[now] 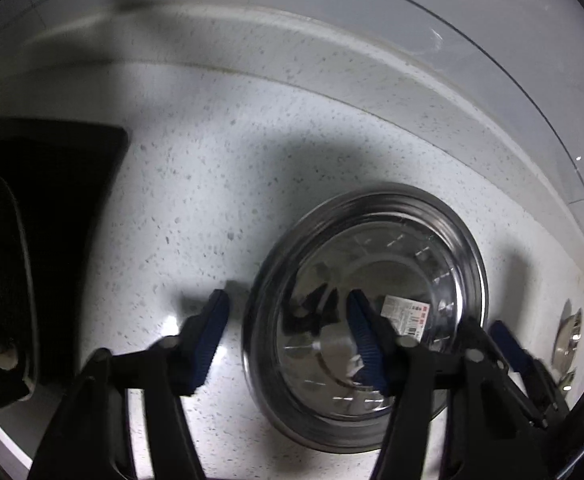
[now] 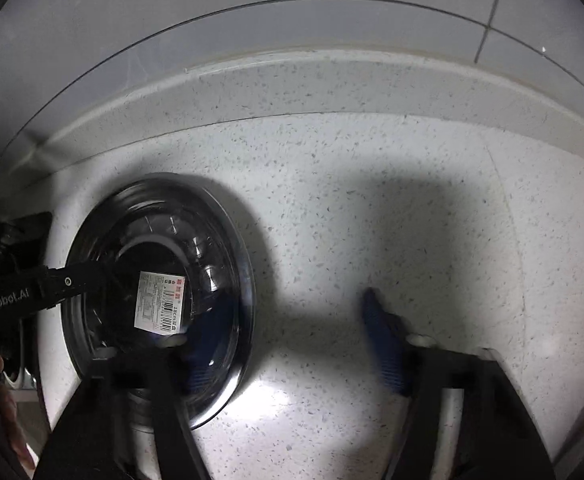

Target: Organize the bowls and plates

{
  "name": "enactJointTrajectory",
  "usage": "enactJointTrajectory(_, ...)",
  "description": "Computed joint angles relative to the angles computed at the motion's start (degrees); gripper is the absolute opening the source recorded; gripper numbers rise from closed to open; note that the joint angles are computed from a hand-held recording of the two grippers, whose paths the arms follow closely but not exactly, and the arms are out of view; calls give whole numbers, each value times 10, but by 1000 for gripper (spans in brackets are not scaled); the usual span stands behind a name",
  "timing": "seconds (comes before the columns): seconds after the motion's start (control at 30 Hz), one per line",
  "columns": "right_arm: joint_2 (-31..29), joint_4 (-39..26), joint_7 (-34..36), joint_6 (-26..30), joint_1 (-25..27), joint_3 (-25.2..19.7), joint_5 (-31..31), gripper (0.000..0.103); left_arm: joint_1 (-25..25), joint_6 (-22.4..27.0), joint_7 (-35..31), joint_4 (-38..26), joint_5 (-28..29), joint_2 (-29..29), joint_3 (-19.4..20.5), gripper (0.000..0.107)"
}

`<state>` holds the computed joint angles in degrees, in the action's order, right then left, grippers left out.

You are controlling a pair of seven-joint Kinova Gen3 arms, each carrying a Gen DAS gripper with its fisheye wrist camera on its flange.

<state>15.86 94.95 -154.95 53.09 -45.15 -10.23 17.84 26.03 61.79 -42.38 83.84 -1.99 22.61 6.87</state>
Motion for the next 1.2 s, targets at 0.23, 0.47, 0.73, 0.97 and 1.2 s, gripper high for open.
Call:
enactJointTrajectory(0.23, 10, -22, 29, 19, -1, -4, -27, 11, 10, 5, -16, 14, -19, -5, 2, 13)
enactJointTrajectory(0.47, -22, -17, -12, 48, -35, -13, 2, 10, 22, -3, -5, 66, -31, -64, 8, 13)
enactJointTrajectory(0.73, -86, 14, -127, 74, -93, -71, 47, 10, 37, 7, 37, 161, -65, -181, 44, 13)
enactJointTrajectory(0.97, -82, 5, -195, 93, -152, -117, 54, 11, 27, 22, 89, 245, -78, -264, 93, 13)
enactJointTrajectory(1.2, -56, 3, -184, 71, -180, -114, 30, 11, 22, 17, 120, 298, -58, -292, 119, 13)
